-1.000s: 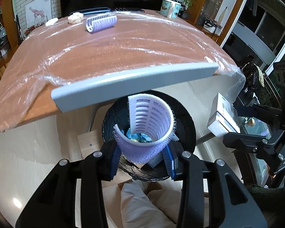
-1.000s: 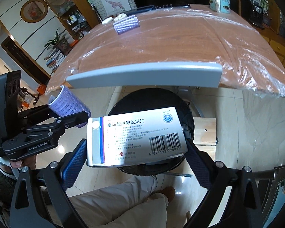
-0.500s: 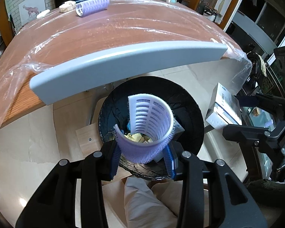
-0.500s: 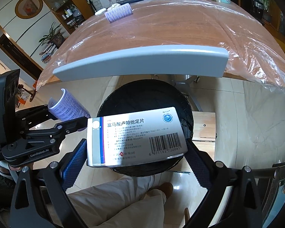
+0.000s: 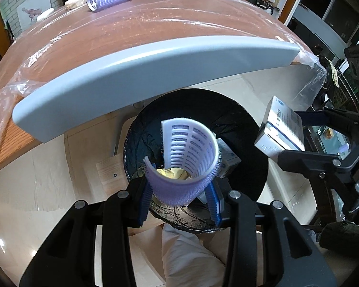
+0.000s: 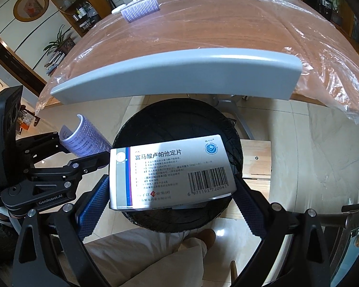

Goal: Collect trash
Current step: 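Open both tools to drop the roller and medicine box into the wastebasket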

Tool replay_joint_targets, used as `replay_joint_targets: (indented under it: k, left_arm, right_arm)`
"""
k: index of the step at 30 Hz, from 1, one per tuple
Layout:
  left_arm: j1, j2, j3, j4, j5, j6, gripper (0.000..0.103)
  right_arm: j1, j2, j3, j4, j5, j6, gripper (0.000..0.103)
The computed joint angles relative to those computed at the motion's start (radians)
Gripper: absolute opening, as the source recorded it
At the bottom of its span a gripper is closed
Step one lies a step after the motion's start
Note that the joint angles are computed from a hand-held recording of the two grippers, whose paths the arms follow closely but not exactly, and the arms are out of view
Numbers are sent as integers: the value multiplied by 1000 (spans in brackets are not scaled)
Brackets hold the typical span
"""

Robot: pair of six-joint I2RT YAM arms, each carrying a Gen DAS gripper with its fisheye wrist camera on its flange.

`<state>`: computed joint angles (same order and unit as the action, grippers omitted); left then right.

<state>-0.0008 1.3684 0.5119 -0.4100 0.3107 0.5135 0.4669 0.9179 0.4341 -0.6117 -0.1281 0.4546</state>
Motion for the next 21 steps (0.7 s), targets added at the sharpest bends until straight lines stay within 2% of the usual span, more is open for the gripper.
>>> replay_joint_targets:
  k: [13, 21]
  left_arm:
    - [-13, 100, 30, 48, -17, 1, 41]
    - [-20, 107, 41, 45, -21, -1, 41]
  right_arm:
    - [1, 107, 20, 58, 12, -14, 96]
    - [-14, 145, 25, 85, 19, -20, 96]
